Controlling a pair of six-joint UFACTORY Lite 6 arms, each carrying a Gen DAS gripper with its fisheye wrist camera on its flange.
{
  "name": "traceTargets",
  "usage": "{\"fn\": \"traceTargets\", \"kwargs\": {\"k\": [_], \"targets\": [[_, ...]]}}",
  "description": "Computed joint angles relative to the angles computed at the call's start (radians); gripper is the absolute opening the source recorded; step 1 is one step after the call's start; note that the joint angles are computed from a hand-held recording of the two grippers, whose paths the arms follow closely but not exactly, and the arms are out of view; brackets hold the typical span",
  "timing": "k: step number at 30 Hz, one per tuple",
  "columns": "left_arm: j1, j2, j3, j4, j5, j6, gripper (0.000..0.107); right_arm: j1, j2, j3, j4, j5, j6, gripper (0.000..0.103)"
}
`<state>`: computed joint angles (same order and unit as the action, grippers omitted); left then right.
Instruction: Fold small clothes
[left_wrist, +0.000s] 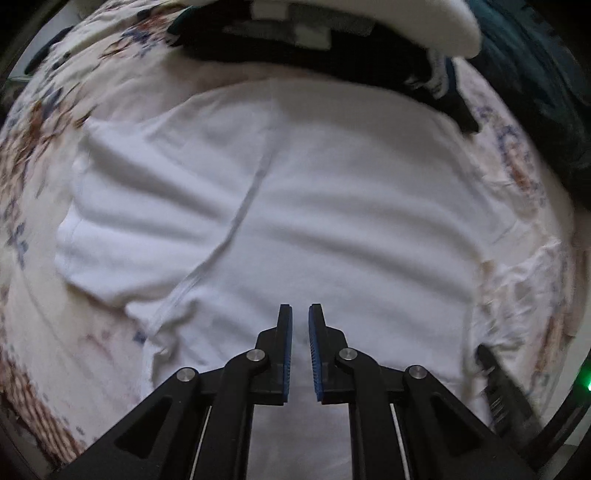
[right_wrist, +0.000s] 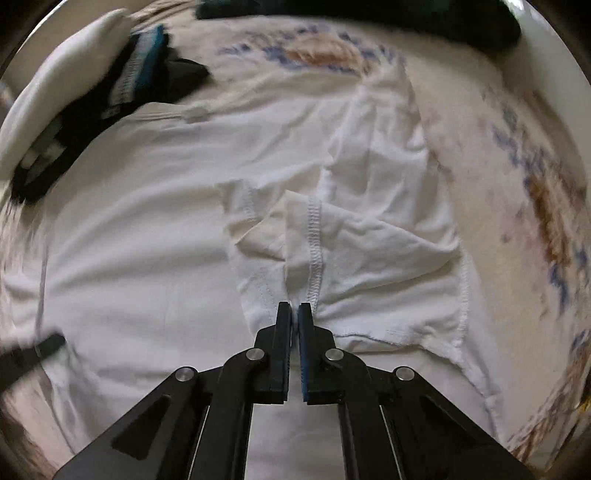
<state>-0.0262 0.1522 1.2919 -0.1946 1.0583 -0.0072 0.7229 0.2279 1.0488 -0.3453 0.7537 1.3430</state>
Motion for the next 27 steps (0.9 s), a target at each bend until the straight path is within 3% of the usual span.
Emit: {"fn": "traceTargets", "kwargs": {"k": [4,8,10,14,15,18,20,23,27], "targets": [[-0.034,0.120,0.136,-0.129,0.038,0.084,0.008,0.079,-0.062,-0.047,-0.014,0.013,0.046,0.004],[-0.144,0.295,0.315,-0.194,0.079,0.125,0.024,0.129,-0.136,-0.128,-0.013,-0.009,0.107,0.005],[-0.183,0.397,0.394,-0.269,0.130,0.172,0.025,0.112,-0.205,-0.199,0.027,-0.052,0.130,0.006],[-0.254,0.491,0.461,-0.298,0.187,0.194,0.025,0.001,-0.318,-0.333,0.245,-0.206,-0.009,0.023],[-0.275,0.493,0.457,-0.289,0.175,0.201,0.025,-0.015,-0.372,-0.373,0.264,-0.219,-0.004,0.032],[-0.328,0.445,0.406,-0.247,0.097,0.206,0.020,-0.049,-0.498,-0.440,0.271,-0.215,0.017,0.037],[-0.350,0.404,0.358,-0.239,0.032,0.221,0.001,-0.070,-0.557,-0.460,0.267,-0.206,0.021,0.040],[-0.357,0.369,0.316,-0.230,-0.024,0.266,0.000,-0.127,-0.570,-0.463,0.296,-0.220,-0.044,0.041],[-0.345,0.378,0.322,-0.238,-0.030,0.290,0.000,-0.150,-0.435,-0.400,0.340,-0.273,-0.150,0.041]]}}
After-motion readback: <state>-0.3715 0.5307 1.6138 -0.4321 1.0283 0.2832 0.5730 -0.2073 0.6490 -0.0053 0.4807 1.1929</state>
